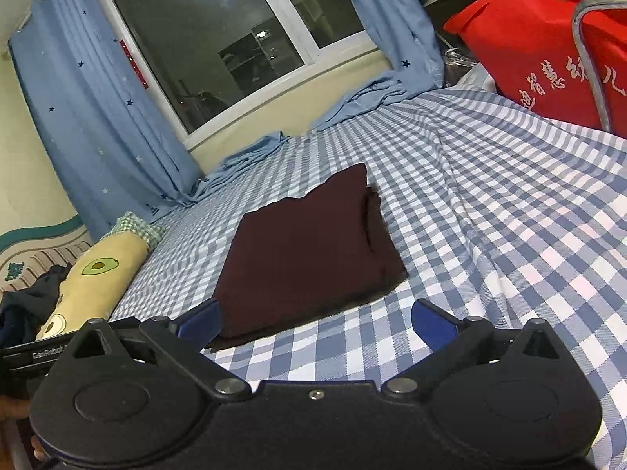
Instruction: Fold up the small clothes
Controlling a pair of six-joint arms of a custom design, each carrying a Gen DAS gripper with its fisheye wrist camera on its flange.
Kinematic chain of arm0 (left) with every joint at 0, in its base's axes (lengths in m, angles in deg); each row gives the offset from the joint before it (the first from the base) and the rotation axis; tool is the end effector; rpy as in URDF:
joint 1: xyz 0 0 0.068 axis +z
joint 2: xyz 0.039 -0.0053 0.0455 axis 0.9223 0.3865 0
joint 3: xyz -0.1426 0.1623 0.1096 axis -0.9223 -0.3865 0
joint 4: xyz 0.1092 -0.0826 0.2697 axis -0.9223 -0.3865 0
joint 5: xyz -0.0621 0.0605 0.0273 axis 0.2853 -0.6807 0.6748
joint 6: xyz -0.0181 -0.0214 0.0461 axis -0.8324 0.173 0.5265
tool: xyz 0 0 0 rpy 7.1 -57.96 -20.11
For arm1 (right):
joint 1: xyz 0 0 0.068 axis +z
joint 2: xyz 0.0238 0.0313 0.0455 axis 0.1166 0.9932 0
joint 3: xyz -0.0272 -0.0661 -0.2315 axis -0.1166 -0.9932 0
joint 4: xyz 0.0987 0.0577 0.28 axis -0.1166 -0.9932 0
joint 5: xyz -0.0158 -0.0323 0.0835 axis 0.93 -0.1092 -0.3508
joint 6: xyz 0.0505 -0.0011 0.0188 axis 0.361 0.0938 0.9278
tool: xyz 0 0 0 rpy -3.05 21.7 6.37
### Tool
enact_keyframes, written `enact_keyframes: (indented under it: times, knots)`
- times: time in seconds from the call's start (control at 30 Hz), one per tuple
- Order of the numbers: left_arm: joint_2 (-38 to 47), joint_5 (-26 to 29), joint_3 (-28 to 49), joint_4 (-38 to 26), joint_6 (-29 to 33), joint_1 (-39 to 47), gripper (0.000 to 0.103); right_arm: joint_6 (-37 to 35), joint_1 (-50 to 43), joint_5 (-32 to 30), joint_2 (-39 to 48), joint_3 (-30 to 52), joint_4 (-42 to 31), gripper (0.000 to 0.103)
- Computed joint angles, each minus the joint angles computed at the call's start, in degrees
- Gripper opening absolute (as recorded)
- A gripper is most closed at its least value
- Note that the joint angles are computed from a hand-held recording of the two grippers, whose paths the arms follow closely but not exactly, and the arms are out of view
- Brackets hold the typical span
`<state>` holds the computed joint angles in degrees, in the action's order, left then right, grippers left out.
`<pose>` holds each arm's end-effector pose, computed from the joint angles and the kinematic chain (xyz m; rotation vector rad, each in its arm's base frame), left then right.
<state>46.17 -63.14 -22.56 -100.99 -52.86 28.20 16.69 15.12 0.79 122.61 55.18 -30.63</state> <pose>0.2690 -0.2036 0.2594 0.1899 2.1823 -0.2194 0.2219 0.0372 0.2253 0.2999 2.0869 0.5225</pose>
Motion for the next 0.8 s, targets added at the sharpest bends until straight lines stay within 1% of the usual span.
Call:
enact_keyframes:
  times: [0.03, 0.1, 0.17, 0.27, 0.47, 0.57, 0.63, 0.8]
  knots:
    - [-0.5, 1.5, -0.3, 0.1, -0.2, 0.2, 0.102, -0.1, 0.5, 0.6, 0.3, 0.4, -0.3, 0.102]
    - [-2.1, 6.5, -1.3, 0.7, -0.7, 1.0, 0.102, -0.5, 1.7, 1.9, 0.3, 1.0, -0.6, 0.102]
    - [-3.1, 8.5, -1.6, 0.5, -0.9, 1.0, 0.102, -1.1, 2.4, 2.2, -0.3, 1.3, -0.5, 0.102]
    - [-3.7, 7.4, -1.5, 0.6, -0.2, 0.1, 0.102, -1.5, 3.5, 3.0, -1.0, 1.7, -0.8, 0.102]
    - [-4.4, 8.9, -2.1, 1.3, -1.3, 0.2, 0.102, -0.4, 3.4, 1.8, -2.2, 1.0, -0.3, 0.102]
    - [-4.1, 8.5, -2.2, 1.0, -1.6, 0.2, 0.102, -0.5, 3.5, 2.6, -0.9, 2.0, -1.6, 0.102]
    - [-4.6, 9.6, -2.7, 1.0, -2.2, 0.7, 0.102, -0.5, 3.7, 3.2, -0.1, 2.1, -1.7, 0.102]
    - [-5.0, 9.6, -3.6, 1.6, -3.0, 1.5, 0.102, 0.0, 3.9, 2.5, 1.7, 2.3, -1.1, 0.102]
